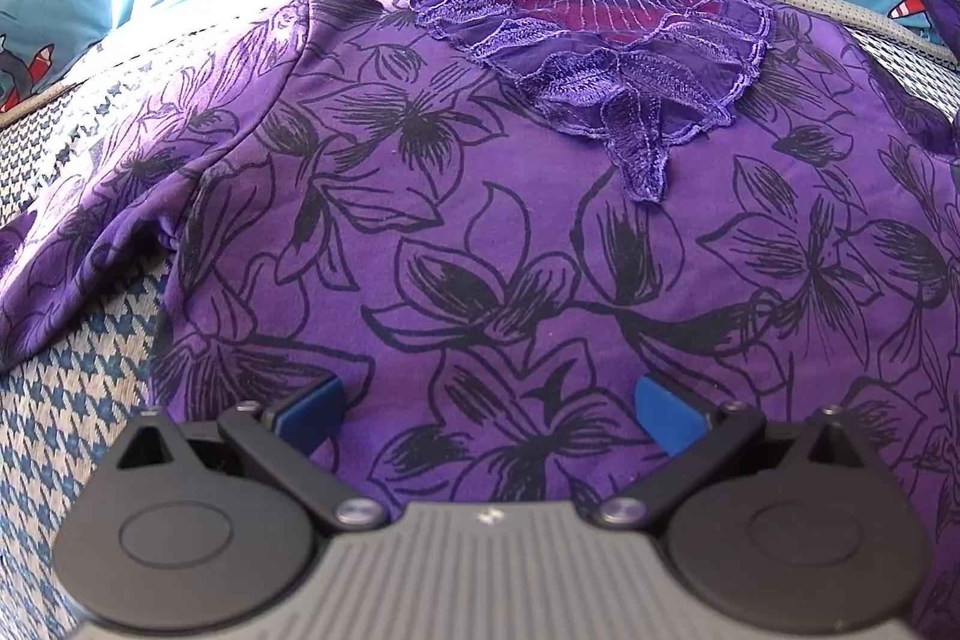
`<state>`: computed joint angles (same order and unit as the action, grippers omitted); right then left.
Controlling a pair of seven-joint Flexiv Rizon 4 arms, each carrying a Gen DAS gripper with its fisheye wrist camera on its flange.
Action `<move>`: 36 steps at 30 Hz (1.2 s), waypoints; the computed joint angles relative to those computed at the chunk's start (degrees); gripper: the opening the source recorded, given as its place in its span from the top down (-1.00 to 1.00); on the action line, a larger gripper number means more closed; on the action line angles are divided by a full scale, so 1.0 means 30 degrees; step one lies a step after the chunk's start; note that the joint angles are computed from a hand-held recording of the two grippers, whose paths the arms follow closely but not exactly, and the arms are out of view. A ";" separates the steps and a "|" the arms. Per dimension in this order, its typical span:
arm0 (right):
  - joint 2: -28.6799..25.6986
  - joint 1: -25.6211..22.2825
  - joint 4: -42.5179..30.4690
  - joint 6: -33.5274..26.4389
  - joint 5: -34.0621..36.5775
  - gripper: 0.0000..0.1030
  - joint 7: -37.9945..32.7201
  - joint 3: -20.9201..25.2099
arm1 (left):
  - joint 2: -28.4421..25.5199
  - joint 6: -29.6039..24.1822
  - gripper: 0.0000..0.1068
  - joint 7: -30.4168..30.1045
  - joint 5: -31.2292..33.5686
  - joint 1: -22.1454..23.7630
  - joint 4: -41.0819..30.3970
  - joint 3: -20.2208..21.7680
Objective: Fold clothes
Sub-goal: 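Lift the sleeve and lay it across the top's body with the right gripper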
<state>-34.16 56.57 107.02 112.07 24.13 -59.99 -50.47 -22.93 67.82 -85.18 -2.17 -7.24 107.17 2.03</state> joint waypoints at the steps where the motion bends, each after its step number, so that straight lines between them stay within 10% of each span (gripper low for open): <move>1: 0.0021 -0.0241 -0.0168 0.0129 -0.0380 0.85 -0.0180 0.0468 | 0.0029 -0.0048 -0.93 -0.0029 -0.0063 0.0052 0.0003 0.0009; 20: -0.0431 -0.6934 -0.2893 -0.2093 -0.8630 0.85 -0.4487 1.2263 | 0.0029 0.0676 -0.93 -0.3600 0.1522 0.0641 -0.1511 0.1903; 27: -0.0076 -1.2315 -0.3105 -0.5747 -1.2102 0.55 -0.4924 1.8878 | 0.0129 0.0448 -0.93 -0.3441 0.1348 0.1139 -0.1482 0.1503; 36: 0.0661 -0.9471 -0.2074 -0.4485 -1.1274 0.41 -0.1549 1.4367 | -0.0028 0.0004 -0.93 -0.3459 0.1183 0.1255 -0.1612 0.1317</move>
<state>-32.18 28.16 100.80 98.61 -9.69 -64.64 -7.37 -23.02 67.84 -95.56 1.38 -3.47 102.33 5.99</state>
